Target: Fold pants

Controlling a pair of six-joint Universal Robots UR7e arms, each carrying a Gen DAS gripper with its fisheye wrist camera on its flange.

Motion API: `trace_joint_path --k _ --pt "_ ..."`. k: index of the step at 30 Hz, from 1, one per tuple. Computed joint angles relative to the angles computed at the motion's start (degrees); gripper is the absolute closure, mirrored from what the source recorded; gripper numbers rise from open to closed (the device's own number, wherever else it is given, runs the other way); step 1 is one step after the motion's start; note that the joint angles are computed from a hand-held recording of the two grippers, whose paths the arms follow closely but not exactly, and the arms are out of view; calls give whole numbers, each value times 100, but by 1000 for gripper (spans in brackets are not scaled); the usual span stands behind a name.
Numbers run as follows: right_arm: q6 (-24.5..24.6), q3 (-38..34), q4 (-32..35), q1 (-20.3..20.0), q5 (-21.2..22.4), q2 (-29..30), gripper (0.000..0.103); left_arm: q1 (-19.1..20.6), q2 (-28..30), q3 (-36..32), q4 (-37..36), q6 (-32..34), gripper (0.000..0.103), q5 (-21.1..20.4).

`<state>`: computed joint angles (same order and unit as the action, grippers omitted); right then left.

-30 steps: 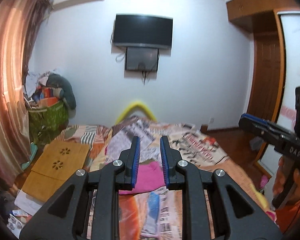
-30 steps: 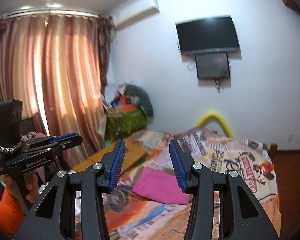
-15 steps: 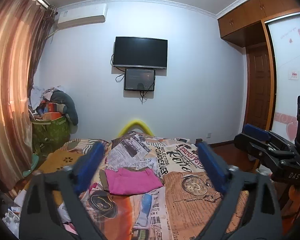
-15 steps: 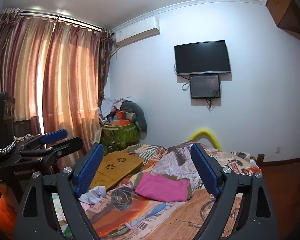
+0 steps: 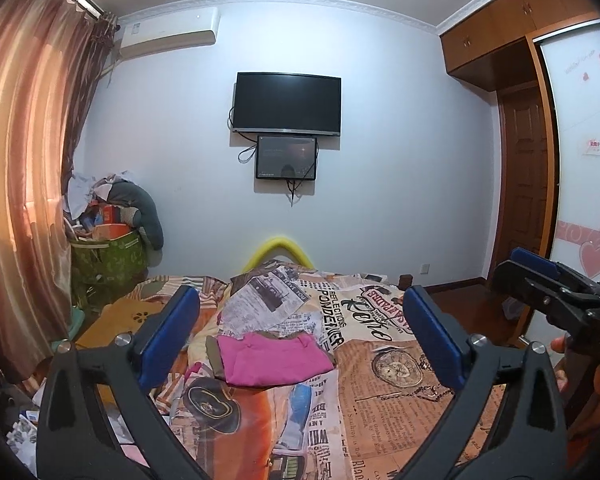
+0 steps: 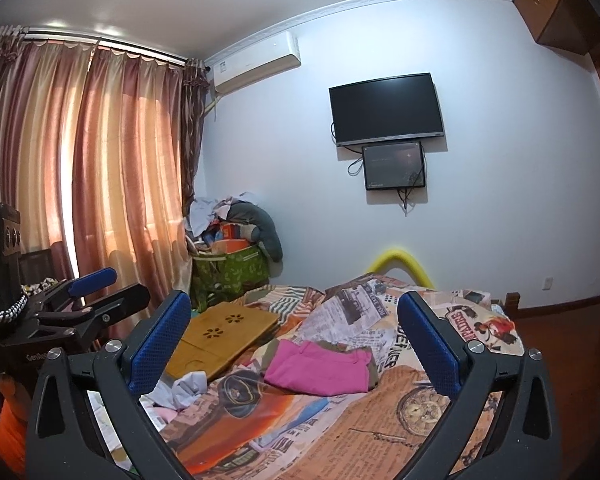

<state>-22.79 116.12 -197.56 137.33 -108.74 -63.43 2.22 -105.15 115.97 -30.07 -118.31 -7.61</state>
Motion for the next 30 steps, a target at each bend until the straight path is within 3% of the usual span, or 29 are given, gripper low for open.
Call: trace_joint_path --k 30 --pt "38 50 194 36 -149 -98 0 212 -244 364 -1762 1637 0 1"
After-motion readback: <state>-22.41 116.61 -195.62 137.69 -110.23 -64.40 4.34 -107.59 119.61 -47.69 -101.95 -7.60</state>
